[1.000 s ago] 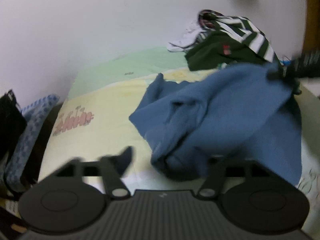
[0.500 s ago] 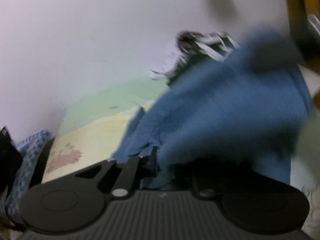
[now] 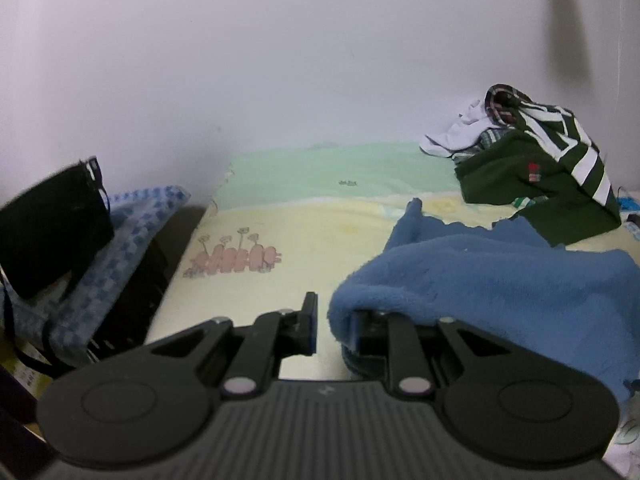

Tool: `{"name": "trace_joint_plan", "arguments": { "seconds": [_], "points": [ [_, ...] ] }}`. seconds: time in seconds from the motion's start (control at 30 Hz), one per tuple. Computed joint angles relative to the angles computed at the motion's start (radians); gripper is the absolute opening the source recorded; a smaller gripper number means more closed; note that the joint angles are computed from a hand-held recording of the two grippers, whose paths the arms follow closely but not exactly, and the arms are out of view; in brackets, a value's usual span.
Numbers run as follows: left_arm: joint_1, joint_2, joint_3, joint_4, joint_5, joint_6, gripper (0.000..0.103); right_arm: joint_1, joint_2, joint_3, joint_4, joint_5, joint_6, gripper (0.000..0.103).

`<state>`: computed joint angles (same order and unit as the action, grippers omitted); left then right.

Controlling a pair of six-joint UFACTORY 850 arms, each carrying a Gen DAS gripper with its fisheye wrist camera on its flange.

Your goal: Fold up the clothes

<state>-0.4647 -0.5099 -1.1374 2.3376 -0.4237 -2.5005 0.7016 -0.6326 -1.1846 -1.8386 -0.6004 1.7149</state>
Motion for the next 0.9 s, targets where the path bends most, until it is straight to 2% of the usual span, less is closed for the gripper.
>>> {"name": "trace_joint_plan", "arguments": {
  "seconds": [0.07,0.1,0.17,0.23,0.27,0.3,0.37,0.4,0.47,0.5,0.57,0.63,0.67,0.7,0.73,0.77,0.8,0.9],
  "points": [
    [-0.01,0.005,0.001,-0.027,-0.028,0.017,0.021,-0.009,-0.034,-0.024,-0.008,-0.033,-0.01,0.081],
    [-0.015,0.007,-0.002,-0.036,-0.038,0.027,0.021,-0.018,-0.043,-0.037,-0.002,-0.021,-0.005,0.081],
    [-0.025,0.011,-0.009,-0.054,-0.059,0.047,0.02,-0.046,-0.038,-0.061,0.029,0.085,0.005,0.081],
    [-0.039,0.012,-0.018,-0.062,-0.082,0.071,0.02,-0.051,-0.048,-0.08,0.035,0.126,-0.005,0.08],
    [-0.044,0.01,-0.025,-0.066,-0.087,0.075,0.019,-0.051,-0.057,-0.091,0.042,0.134,-0.021,0.072],
    [-0.049,0.008,-0.031,-0.07,-0.091,0.079,0.017,-0.055,-0.062,-0.099,0.048,0.158,-0.029,0.046],
    [-0.06,0.006,-0.037,-0.095,-0.108,0.088,0.015,-0.076,-0.037,-0.085,0.019,0.247,0.051,0.014],
    [-0.069,0.007,-0.033,-0.113,-0.132,0.105,0.015,-0.079,-0.016,-0.065,-0.034,0.252,0.13,0.0],
    [-0.097,0.017,-0.017,-0.15,-0.198,0.152,0.015,-0.07,0.042,-0.006,-0.149,0.19,0.273,0.0],
    [-0.101,0.029,-0.006,-0.141,-0.209,0.144,0.015,-0.07,0.074,0.02,-0.188,0.188,0.322,0.0],
    [-0.104,0.052,0.005,-0.117,-0.211,0.12,0.015,-0.073,0.144,0.076,-0.332,0.218,0.467,0.0],
    [-0.099,0.071,0.007,-0.089,-0.193,0.086,0.015,-0.066,0.182,0.101,-0.404,0.249,0.502,0.0],
    [-0.097,0.073,-0.003,-0.085,-0.181,0.085,0.015,-0.055,0.183,0.103,-0.381,0.24,0.457,0.011],
    [-0.101,0.068,-0.013,-0.088,-0.177,0.095,0.015,-0.04,0.18,0.102,-0.351,0.22,0.402,0.033],
    [-0.104,0.064,-0.023,-0.091,-0.173,0.106,0.015,-0.02,0.172,0.097,-0.335,0.184,0.355,0.046],
    [-0.108,0.059,-0.033,-0.094,-0.169,0.117,0.015,0.002,0.163,0.092,-0.331,0.145,0.326,0.068],
    [-0.113,0.058,-0.033,-0.081,-0.171,0.115,0.015,0.02,0.153,0.081,-0.361,0.106,0.333,0.072],
    [-0.126,0.06,-0.034,-0.045,-0.163,0.104,0.015,0.034,0.108,0.023,-0.497,0.02,0.392,0.075]
  ]
}}
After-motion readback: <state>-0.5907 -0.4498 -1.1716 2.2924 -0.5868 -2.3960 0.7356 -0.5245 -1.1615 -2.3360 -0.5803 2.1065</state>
